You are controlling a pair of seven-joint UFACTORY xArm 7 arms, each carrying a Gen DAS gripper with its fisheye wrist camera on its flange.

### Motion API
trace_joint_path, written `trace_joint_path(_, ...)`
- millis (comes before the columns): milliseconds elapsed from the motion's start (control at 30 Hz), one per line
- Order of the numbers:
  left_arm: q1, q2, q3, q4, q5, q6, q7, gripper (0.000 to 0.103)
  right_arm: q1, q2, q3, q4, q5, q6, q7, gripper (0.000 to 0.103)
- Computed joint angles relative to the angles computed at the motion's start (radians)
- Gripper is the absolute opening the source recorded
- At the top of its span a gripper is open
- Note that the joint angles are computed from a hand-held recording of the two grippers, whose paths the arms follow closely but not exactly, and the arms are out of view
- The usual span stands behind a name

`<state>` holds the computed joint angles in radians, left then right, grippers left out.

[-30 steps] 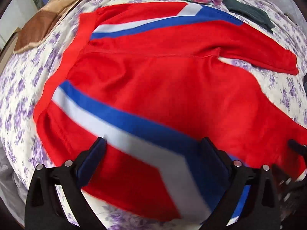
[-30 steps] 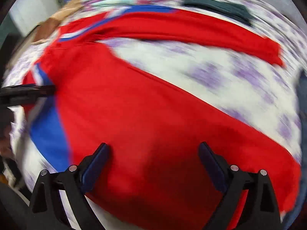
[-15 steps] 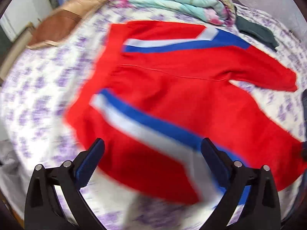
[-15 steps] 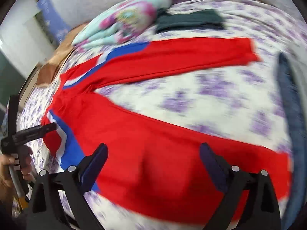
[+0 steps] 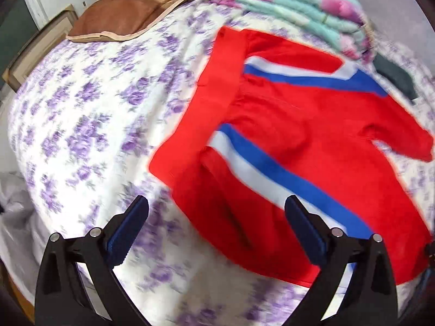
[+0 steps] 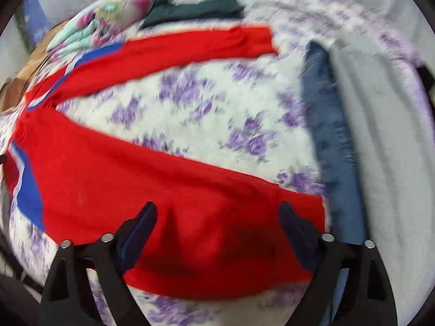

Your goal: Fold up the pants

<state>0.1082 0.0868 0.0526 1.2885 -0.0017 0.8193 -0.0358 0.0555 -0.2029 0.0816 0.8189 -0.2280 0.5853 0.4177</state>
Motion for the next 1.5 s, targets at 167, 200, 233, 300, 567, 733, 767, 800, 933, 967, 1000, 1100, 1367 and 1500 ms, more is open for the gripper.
trace_joint_path(167,-0.054,-0.004,-0.075,0.0,-0.066,0.055,0.091,0.098,0.35,0.108,-0.191,0.083,0.305,-0.028,-0.21,0.093)
trace_joint_path(200,-0.072,-0.009,-0.073,-0.011,-0.054,0.06,0.095,0.098,0.348,0.122,-0.165,0.095,0.336,0.004,-0.263,0.093)
trace_joint_path(233,-0.078,-0.01,-0.075,-0.032,-0.022,0.048,0.089,0.098,0.303,0.135,-0.118,0.105,0.326,0.028,-0.285,0.093)
trace_joint_path(300,-0.085,-0.026,-0.064,-0.073,0.039,0.042,0.064,0.099,0.158,0.109,-0.004,0.054,0.252,0.074,-0.269,0.094)
trace_joint_path(567,-0.031,-0.105,-0.021,-0.108,0.063,0.007,0.044,0.098,0.007,-0.113,0.033,-0.037,0.088,0.127,-0.203,0.094)
trace_joint_path(733,-0.081,-0.057,-0.046,-0.037,-0.125,0.017,0.149,0.098,0.15,0.075,-0.017,0.091,0.392,-0.05,-0.299,0.097)
trace_joint_path(767,-0.089,-0.036,-0.057,-0.016,-0.147,0.029,0.154,0.098,0.163,0.133,-0.006,0.138,0.426,-0.057,-0.306,0.097)
trace_joint_path(800,-0.088,-0.008,-0.072,0.009,-0.134,0.034,0.141,0.098,0.171,0.196,0.003,0.185,0.459,-0.046,-0.329,0.097)
trace_joint_path(933,-0.105,-0.009,-0.038,-0.021,-0.1,0.056,0.136,0.098,0.183,0.298,0.02,0.218,0.246,-0.012,-0.403,0.098)
trace_joint_path(967,-0.111,-0.013,-0.011,-0.038,-0.094,0.055,0.141,0.098,0.232,0.268,-0.027,0.178,0.185,-0.034,-0.438,0.099)
trace_joint_path(1000,-0.075,-0.032,-0.019,-0.08,-0.128,0.021,0.187,0.098,0.239,0.241,-0.043,0.153,0.167,-0.014,-0.465,0.099)
trace_joint_path(1100,-0.034,-0.074,-0.024,-0.128,-0.07,-0.005,0.195,0.098,0.126,0.149,-0.016,0.119,0.21,0.144,-0.46,0.099)
trace_joint_path(1367,-0.023,-0.051,-0.031,-0.002,-0.121,0.04,0.168,0.098,0.099,0.221,-0.006,0.297,0.405,0.139,-0.486,0.099)
trace_joint_path(1500,-0.056,0.078,-0.056,0.118,-0.086,0.108,0.149,0.098,0.124,0.388,0.066,0.414,0.466,0.156,-0.537,0.099)
